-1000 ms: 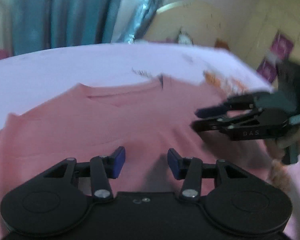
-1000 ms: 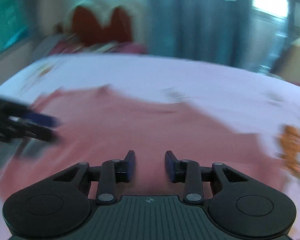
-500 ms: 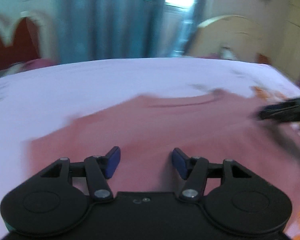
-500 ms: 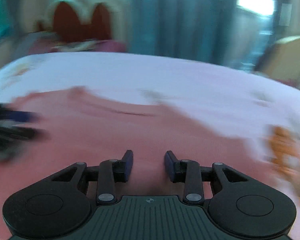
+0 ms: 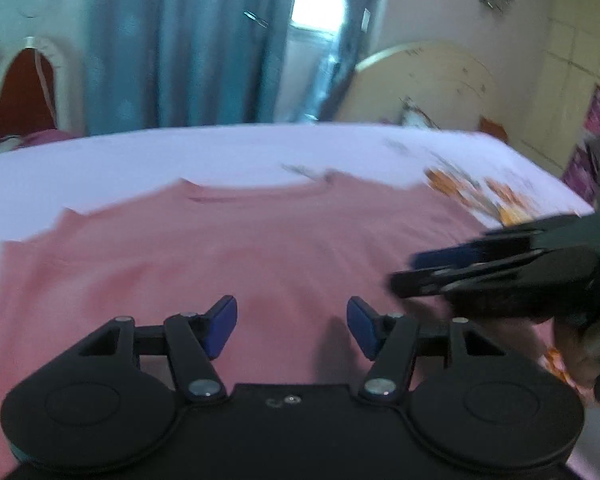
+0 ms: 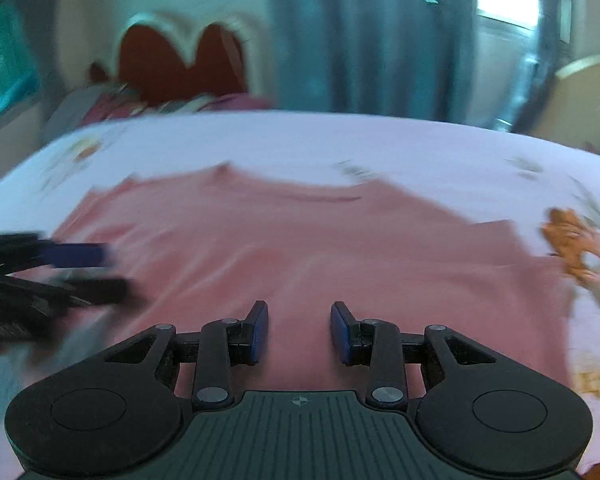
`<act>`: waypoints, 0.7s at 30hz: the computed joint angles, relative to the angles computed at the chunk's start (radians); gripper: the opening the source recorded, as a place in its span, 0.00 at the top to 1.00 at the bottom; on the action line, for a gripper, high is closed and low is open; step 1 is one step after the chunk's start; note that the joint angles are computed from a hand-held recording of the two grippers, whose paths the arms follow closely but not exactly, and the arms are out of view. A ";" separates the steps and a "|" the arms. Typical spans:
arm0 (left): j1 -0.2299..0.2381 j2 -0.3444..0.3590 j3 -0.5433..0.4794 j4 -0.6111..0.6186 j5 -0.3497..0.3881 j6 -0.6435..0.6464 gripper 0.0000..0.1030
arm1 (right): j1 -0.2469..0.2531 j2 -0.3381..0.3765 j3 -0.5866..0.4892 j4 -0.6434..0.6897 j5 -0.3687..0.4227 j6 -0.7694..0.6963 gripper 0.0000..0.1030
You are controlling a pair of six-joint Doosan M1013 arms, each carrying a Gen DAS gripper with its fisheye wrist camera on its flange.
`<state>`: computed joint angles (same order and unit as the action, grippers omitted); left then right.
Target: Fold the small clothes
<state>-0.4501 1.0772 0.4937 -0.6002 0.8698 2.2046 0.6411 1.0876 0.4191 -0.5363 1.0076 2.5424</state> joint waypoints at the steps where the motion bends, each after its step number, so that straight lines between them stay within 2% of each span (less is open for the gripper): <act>1: -0.004 -0.008 0.018 0.009 -0.005 0.003 0.41 | 0.006 0.011 -0.021 -0.004 0.017 -0.025 0.67; 3: -0.001 -0.027 0.065 0.044 -0.041 0.002 0.41 | 0.012 -0.005 0.018 -0.031 0.025 -0.029 0.67; 5: 0.014 -0.045 0.107 0.070 -0.080 -0.024 0.41 | 0.009 -0.054 0.121 -0.077 0.024 0.063 0.66; 8: 0.047 -0.061 0.145 0.080 -0.110 -0.058 0.39 | 0.005 -0.117 0.245 -0.127 0.111 0.205 0.66; 9: 0.051 -0.070 0.160 0.121 -0.124 -0.105 0.38 | 0.000 -0.141 0.290 -0.111 0.096 0.229 0.66; 10: 0.057 -0.066 0.148 0.119 -0.110 -0.110 0.39 | -0.004 -0.159 0.320 -0.091 0.071 0.230 0.61; 12: 0.061 -0.082 0.167 0.056 -0.101 -0.072 0.37 | 0.006 -0.142 0.274 -0.096 0.110 0.159 0.57; 13: 0.057 -0.096 0.190 0.022 -0.108 -0.033 0.37 | 0.016 -0.138 0.261 -0.133 0.104 0.155 0.57; 15: 0.044 -0.125 0.243 -0.024 -0.132 0.027 0.37 | 0.033 -0.149 0.274 -0.181 0.019 0.208 0.57; 17: 0.030 -0.138 0.271 -0.058 -0.125 0.041 0.37 | 0.038 -0.130 0.232 -0.119 -0.043 0.188 0.58; 21: 0.009 -0.157 0.320 -0.073 -0.116 0.061 0.42 | 0.049 -0.034 0.062 0.025 -0.023 0.024 0.58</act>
<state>-0.4406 0.9202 0.8139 -0.6737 0.7542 2.2656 0.6900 1.0536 0.4812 -0.5111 0.9846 2.5659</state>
